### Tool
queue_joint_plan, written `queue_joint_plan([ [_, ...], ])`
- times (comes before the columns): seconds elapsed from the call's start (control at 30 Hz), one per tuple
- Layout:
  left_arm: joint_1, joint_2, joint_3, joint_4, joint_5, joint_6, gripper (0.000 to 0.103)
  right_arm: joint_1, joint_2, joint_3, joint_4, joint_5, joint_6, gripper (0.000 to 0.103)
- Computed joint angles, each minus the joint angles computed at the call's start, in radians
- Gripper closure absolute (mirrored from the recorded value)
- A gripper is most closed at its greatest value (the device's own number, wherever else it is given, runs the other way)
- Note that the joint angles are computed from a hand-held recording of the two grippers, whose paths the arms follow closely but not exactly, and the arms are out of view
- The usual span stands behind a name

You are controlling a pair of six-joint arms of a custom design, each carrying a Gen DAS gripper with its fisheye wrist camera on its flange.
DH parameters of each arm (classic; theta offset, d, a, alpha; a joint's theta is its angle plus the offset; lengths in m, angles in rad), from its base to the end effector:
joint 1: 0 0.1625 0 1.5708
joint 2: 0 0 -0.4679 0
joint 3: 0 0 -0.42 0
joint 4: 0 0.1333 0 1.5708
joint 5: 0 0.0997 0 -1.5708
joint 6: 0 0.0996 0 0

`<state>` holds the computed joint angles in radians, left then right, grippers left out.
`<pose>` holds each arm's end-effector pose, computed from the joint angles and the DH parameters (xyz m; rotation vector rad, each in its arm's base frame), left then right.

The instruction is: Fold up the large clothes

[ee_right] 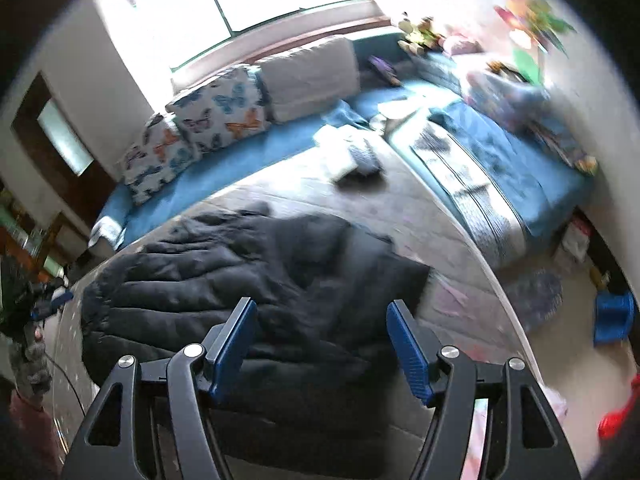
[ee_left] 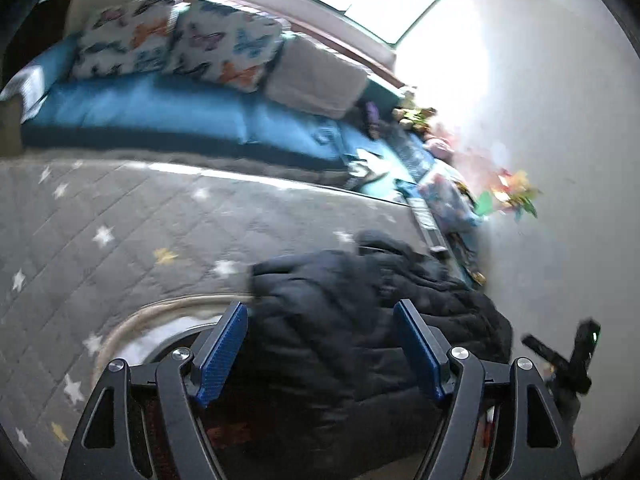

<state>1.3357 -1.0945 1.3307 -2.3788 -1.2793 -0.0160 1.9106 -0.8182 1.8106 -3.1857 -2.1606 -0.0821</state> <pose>-0.0192 -0.7752 0.4538 0.1861 2.7971 -0.8683 0.2997 -0.6139 0.1432 0.2843 -2.4929 0.8941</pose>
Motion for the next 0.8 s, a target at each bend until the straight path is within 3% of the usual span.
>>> queue_joint_plan([
  [0.13,-0.037,0.029,-0.002,0.029,-0.046,0.026,0.024,0.023,0.106,-0.11,0.021,0.001,-0.087,0.03],
  [0.37,-0.049,0.145,-0.082,0.1,-0.054,0.012,0.024,0.019,0.275,-0.307,0.114,-0.031,-0.135,0.03],
  [0.6,-0.056,0.281,-0.191,0.154,0.104,0.028,0.027,-0.005,0.339,-0.406,0.212,-0.101,-0.108,0.03],
  [0.8,-0.044,0.36,-0.253,0.149,0.142,0.057,0.027,-0.028,0.352,-0.438,0.258,-0.1,-0.046,0.03],
])
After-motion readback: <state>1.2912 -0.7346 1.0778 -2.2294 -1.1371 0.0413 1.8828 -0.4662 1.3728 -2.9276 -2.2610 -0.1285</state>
